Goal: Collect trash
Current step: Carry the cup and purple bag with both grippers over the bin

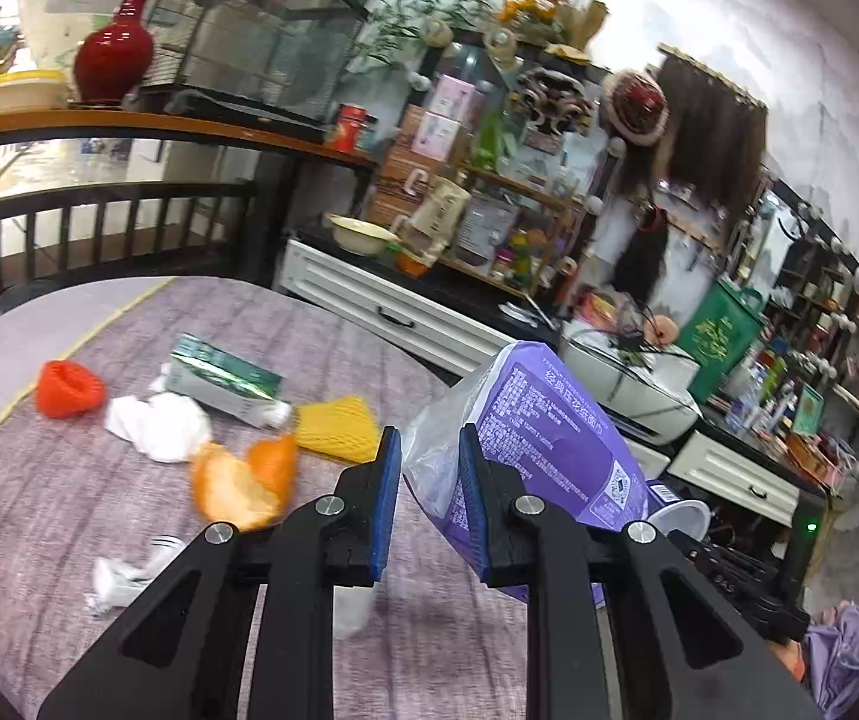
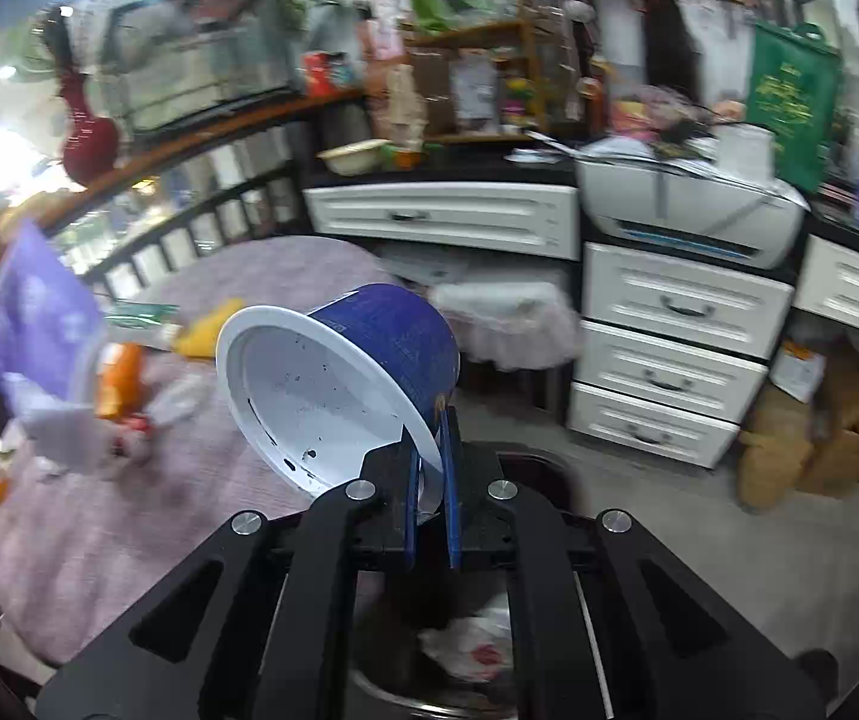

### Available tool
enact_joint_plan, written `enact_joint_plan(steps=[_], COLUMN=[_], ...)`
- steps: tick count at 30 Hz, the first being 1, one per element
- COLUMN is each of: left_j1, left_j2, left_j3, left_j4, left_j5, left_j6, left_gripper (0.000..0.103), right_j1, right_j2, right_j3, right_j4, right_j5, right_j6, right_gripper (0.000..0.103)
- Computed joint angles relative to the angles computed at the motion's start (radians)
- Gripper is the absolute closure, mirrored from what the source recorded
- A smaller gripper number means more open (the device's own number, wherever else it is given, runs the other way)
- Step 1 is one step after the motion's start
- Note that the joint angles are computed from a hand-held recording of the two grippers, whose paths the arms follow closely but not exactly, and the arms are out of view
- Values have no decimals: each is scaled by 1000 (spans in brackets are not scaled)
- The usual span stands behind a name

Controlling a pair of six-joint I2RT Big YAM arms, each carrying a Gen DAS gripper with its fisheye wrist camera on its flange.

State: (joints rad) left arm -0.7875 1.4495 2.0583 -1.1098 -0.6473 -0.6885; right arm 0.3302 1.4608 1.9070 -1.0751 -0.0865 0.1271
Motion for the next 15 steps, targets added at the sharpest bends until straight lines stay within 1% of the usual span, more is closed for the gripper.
enact_joint_plan(steps=[1, 2, 4, 6, 7, 9, 11, 13, 15], left_j1=[-4, -6, -11, -20, -24, -29, -37, -45, -50], left_j2=[16, 35, 70, 97, 115, 147, 172, 191, 212], left_j3=[16, 35, 68, 90, 108, 136, 155, 165, 181], left_j4=[-1, -2, -7, -13, -20, -32, -40, -46, -57], left_j5=[9, 23, 46, 58, 67, 92, 100, 102, 107], left_j6=[5, 11, 16, 21, 23, 24, 29, 34, 33], left_gripper=[82, 82, 82, 82, 82, 82, 82, 82, 82], right_j1=[-12, -27, -59, -77, -79, -89, -94, -88, -87], right_j2=[5, 12, 18, 35, 37, 54, 73, 83, 103], right_j3=[-5, -11, -47, -72, -92, -118, -139, -160, -165], right_j4=[-18, -29, -41, -67, -65, -81, -93, -103, -122], right_j5=[23, 24, -10, -27, -24, -44, -70, -71, -90], right_j6=[-8, -9, 15, 12, 15, 19, 33, 31, 28], right_gripper=[95, 95, 95, 95, 95, 95, 95, 95, 94])
